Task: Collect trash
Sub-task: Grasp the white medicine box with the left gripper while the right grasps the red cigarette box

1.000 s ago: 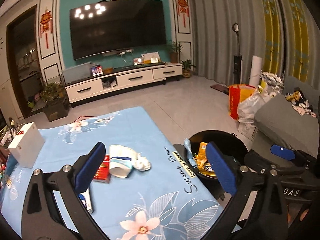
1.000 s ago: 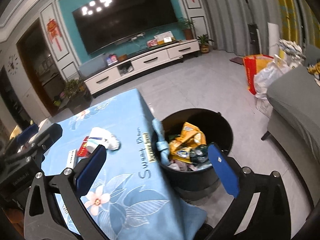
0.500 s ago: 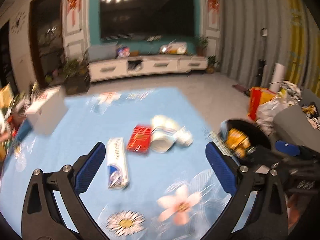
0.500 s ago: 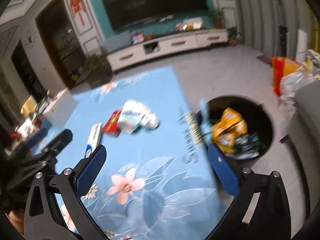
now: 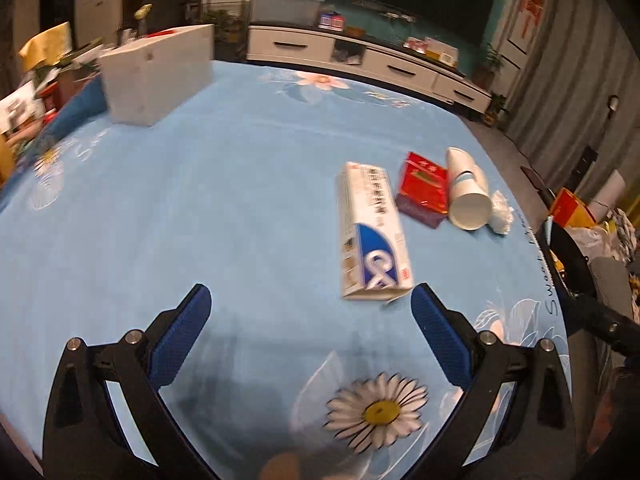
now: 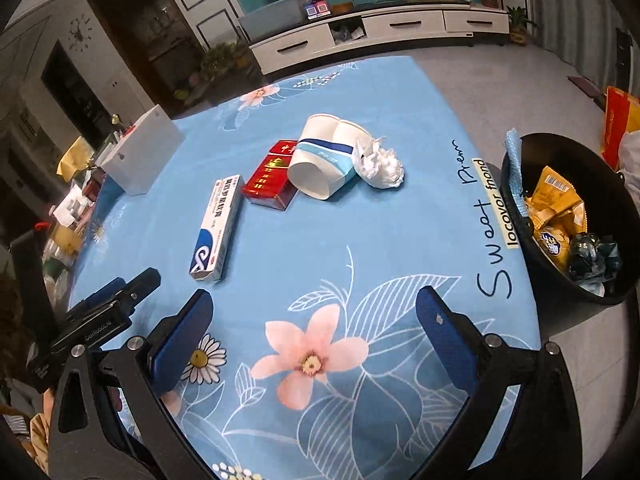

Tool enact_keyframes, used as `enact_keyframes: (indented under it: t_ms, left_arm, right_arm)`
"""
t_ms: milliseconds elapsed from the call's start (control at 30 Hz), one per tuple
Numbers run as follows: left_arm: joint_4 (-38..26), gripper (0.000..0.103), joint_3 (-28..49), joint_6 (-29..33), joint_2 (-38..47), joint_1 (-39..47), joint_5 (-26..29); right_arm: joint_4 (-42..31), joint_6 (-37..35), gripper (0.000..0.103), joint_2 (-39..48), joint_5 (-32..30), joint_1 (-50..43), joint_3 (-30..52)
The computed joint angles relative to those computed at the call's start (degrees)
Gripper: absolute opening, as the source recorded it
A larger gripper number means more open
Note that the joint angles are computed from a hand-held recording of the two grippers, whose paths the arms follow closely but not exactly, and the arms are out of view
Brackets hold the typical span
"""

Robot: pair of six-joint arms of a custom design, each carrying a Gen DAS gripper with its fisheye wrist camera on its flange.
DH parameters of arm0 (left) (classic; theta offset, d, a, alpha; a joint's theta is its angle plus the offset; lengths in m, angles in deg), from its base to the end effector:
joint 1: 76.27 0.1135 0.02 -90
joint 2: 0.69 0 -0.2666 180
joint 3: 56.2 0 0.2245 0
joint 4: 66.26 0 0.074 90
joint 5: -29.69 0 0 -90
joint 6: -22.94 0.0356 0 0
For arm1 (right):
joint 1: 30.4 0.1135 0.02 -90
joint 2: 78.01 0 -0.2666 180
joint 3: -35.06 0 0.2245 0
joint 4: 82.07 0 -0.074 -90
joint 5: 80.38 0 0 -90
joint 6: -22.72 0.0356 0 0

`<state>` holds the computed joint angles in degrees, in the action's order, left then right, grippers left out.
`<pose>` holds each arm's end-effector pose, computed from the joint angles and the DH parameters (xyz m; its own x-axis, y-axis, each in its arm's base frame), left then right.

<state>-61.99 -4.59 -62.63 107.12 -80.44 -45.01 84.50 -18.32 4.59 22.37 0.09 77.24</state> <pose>0.2918 -0.0307 0.0955 -0.7649 0.1305 -0.6308 0.2924 0.9429 -0.1595 0.1942 0.1052 0.1445 -0.7455 0.4147 -0.5217 0.2736 0.9042 0.3279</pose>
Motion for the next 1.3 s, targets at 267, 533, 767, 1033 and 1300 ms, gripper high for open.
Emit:
enact_keyframes:
  t_ms: [267, 533, 767, 1033, 1300]
  left_arm:
    - [-0.27, 0.087, 8.60, -0.78, 9.25, -9.76, -5.42]
    - [-0.56, 0.042, 13.46, -0.61, 15.10, -9.29, -5.01]
    - [1.71, 0.042, 12.35, -0.46, 12.47, -1.13, -0.38]
    - [1.69, 0.042, 12.81, 1.97, 11.36, 6.07, 4.72]
    - [1.37, 0.043, 13.08, 2.84, 11.97, 9.62, 8.74]
  right_arm:
    - [3.89, -3.02, 0.099, 3.21, -3.47, -5.45, 0.04]
    - [8.21, -6.78, 0.099, 14.55, -7.65, -7.85, 8.73]
    - [5.51, -6.51, 0.099, 28.08, -9.49, -7.83, 22.88]
    - [-9.77, 0.28, 0.099, 41.26, 0.16, -4.80, 43.52]
    - [-22.76, 5.36, 0.061, 48.57, 10.49, -2.00, 55.00]
